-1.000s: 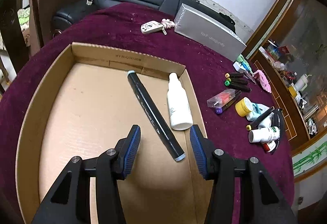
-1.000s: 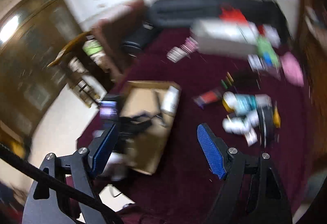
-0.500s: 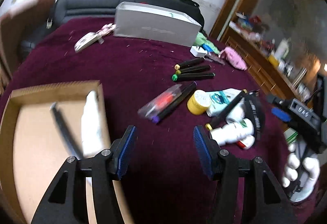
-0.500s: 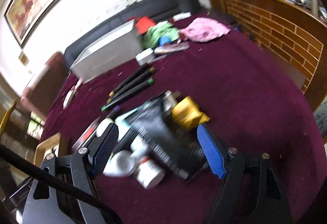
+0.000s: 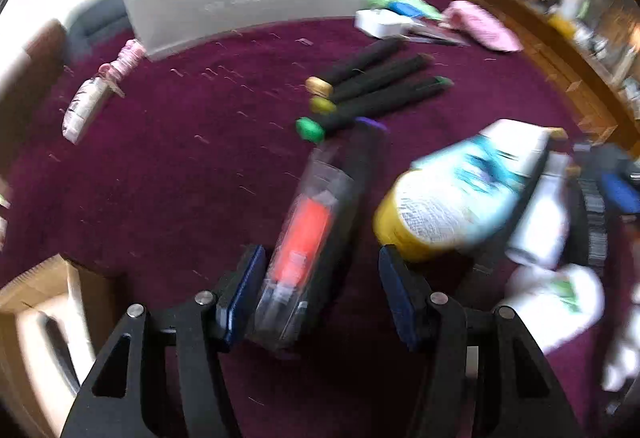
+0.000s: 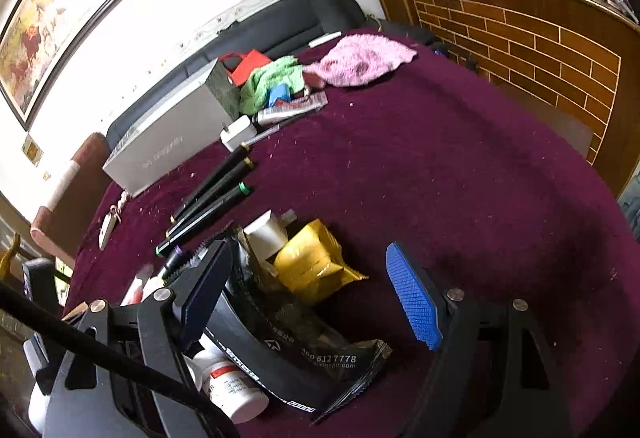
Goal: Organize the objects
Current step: 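Grasp the clear package with the red item using the left gripper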
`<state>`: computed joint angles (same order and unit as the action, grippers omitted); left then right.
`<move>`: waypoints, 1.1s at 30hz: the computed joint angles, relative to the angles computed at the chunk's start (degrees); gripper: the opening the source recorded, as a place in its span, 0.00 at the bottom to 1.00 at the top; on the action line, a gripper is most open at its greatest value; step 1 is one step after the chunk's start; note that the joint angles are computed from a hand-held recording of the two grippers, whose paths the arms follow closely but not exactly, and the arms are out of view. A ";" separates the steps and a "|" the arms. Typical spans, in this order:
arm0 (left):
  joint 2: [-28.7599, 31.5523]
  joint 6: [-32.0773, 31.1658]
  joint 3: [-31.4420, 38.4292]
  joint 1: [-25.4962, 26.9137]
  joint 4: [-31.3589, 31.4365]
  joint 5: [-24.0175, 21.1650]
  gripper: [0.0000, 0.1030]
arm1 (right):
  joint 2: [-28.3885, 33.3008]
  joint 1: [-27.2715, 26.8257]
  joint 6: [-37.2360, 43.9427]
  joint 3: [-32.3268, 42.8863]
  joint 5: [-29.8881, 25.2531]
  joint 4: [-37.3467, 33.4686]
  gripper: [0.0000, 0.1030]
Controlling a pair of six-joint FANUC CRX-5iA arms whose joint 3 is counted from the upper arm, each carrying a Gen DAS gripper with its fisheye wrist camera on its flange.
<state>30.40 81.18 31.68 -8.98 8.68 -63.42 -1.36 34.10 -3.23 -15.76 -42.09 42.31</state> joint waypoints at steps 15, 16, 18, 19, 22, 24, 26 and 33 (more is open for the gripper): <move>-7.05 5.74 -8.63 0.87 -1.62 3.86 0.36 | 0.33 0.69 3.72 0.97 1.33 -3.45 0.77; -6.76 5.90 -8.14 1.03 -1.89 3.22 0.35 | 0.37 0.69 3.98 1.11 1.42 -3.83 0.77; -5.74 6.40 -6.71 1.25 -1.91 2.52 0.35 | 0.42 0.70 4.53 1.36 1.55 -4.64 0.77; -5.09 6.73 -5.72 1.05 -2.28 2.09 0.35 | 0.42 0.70 4.69 1.39 1.70 -4.93 0.77; -2.55 7.48 -1.91 -0.13 -4.19 -0.98 0.35 | 0.48 0.77 5.10 1.54 1.80 -5.40 0.77; -1.75 8.49 0.32 -2.17 -9.27 -1.69 0.35 | 0.47 0.82 5.26 1.57 1.79 -5.63 0.77; -1.39 8.89 1.03 -3.25 -11.49 -0.95 0.35 | 0.47 0.84 5.23 1.55 1.84 -5.78 0.77; -4.42 5.78 -4.63 -1.20 -4.68 4.83 0.09 | 0.55 1.14 4.97 1.36 2.07 -4.97 0.77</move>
